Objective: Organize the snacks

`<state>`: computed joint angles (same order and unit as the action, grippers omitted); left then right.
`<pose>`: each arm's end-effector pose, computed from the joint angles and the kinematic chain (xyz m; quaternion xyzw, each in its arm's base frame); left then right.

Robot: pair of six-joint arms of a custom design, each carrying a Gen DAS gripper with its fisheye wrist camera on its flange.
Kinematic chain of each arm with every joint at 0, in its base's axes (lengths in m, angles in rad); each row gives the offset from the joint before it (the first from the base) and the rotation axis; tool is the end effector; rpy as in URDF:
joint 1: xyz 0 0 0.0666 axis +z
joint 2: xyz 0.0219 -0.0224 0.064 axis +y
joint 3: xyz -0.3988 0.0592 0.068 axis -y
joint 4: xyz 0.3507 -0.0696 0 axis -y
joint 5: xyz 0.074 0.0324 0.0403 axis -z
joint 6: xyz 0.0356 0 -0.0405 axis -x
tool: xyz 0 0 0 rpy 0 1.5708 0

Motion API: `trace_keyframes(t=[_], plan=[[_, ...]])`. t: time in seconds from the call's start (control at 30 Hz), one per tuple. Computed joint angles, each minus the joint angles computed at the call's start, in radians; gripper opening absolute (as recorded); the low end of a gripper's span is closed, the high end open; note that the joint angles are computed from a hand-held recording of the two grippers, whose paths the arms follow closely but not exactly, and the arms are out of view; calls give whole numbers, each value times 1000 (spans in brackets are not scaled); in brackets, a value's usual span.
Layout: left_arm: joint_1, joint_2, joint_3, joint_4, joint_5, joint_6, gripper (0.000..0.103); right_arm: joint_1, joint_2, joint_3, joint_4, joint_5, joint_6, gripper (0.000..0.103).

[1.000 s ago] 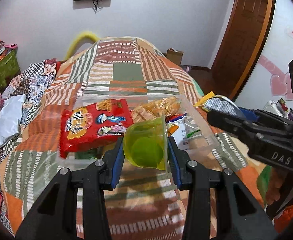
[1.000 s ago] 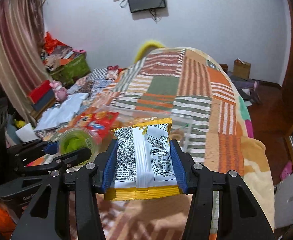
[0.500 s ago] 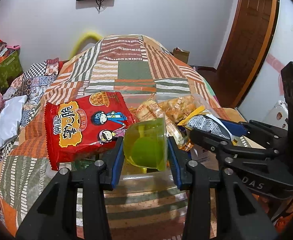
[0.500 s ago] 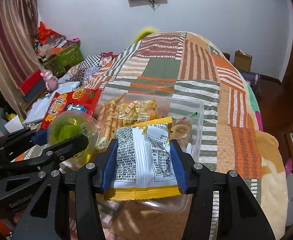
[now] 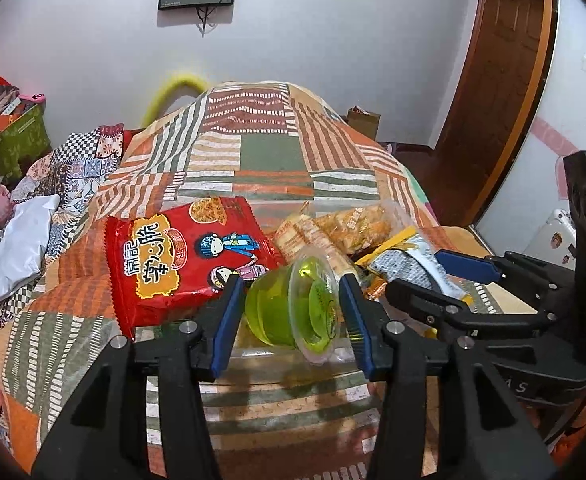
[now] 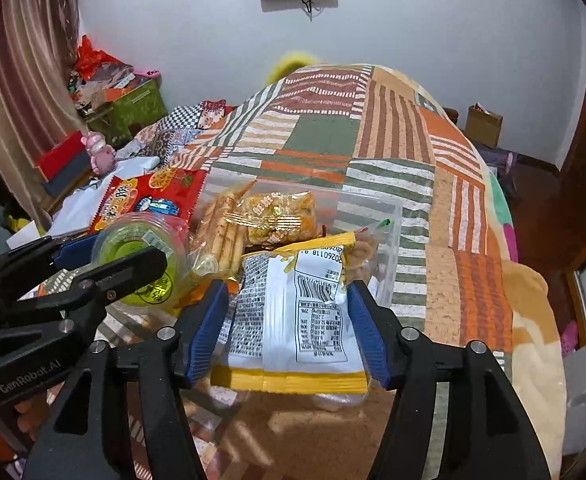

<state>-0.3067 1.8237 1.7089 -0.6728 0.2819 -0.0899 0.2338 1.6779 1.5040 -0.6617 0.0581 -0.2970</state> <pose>0.5804 -0.1946 0.3827 0.2329 0.8866 -0.1700 0.3616 0.5365 0.1252 0.3778 0.0399 0.9320 0.0681 0.3538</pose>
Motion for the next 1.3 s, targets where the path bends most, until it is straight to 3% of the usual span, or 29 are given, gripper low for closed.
trace_keyframes(t=[0.13, 0.3, 0.63, 0.73, 0.97, 1.1, 1.3], plan=[[3, -25, -15, 5, 10, 0, 48, 4, -22, -10, 4, 3, 2, 60], [9, -101, -83, 69, 15, 13, 48, 14, -72, -33, 15, 35, -9, 60], [37, -268, -200, 128, 41, 30, 49, 72, -222, -105, 65, 171, -47, 63], [45, -307, -229, 136, 40, 25, 56, 109, -260, -132, 87, 237, -55, 75], [72, -398, -307, 160, 38, 21, 69, 189, -306, -160, 98, 369, -49, 77], [89, -444, -347, 179, 37, 13, 77, 228, -336, -189, 115, 429, -60, 84], [107, -494, -401, 210, 40, 12, 88, 256, -353, -206, 131, 436, -78, 84]])
